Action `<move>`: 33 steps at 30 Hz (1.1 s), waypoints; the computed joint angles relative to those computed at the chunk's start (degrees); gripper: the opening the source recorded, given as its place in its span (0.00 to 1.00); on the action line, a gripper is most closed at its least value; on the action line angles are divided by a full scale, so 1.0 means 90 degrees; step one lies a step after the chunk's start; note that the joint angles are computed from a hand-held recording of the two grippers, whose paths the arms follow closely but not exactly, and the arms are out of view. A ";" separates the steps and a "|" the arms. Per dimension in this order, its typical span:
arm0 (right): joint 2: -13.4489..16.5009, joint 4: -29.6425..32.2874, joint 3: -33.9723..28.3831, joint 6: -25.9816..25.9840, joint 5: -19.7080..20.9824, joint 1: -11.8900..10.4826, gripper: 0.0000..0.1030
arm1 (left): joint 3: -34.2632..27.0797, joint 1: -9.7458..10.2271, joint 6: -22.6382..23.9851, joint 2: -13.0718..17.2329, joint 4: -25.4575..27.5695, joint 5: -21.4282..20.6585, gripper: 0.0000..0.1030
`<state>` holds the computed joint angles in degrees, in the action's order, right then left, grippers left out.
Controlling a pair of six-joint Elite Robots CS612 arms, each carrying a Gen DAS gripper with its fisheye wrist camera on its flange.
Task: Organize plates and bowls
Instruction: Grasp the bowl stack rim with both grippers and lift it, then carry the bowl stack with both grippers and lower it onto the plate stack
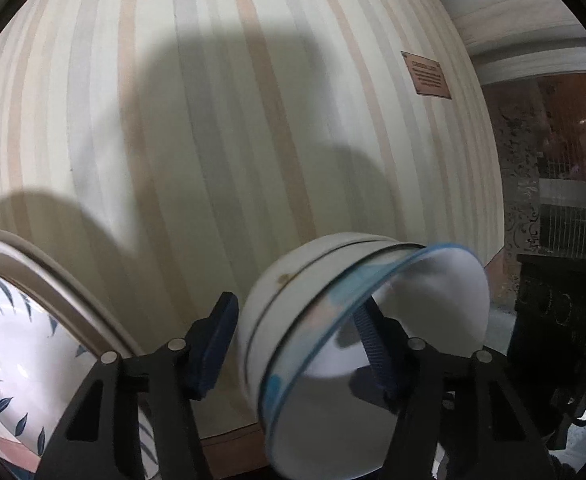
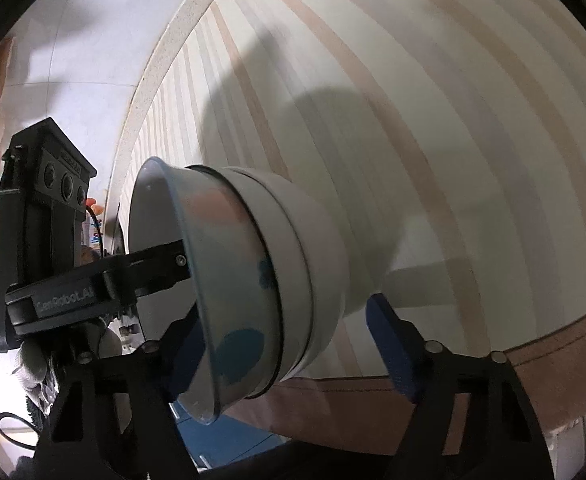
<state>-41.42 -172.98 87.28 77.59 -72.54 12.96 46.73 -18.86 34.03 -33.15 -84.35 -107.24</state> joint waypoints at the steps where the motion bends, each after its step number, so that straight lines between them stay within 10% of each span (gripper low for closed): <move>1: 0.0026 -0.0063 -0.0011 0.0008 0.0041 -0.0012 0.70 | 0.0019 -0.0004 -0.0005 -0.0011 -0.0029 -0.0006 0.56; 9: 0.0210 0.0024 -0.0240 0.0022 0.0099 -0.0045 0.54 | 0.0071 0.0074 -0.0085 -0.0039 -0.0184 -0.0146 0.56; 33: 0.0173 0.0511 -0.0748 -0.0589 -0.0007 -0.0020 0.52 | 0.0035 0.0260 -0.0323 -0.0189 -0.0548 -0.0319 0.55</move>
<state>-39.87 -168.38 80.55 72.29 -72.60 12.78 47.04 -16.51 31.13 -34.85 -89.28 -110.11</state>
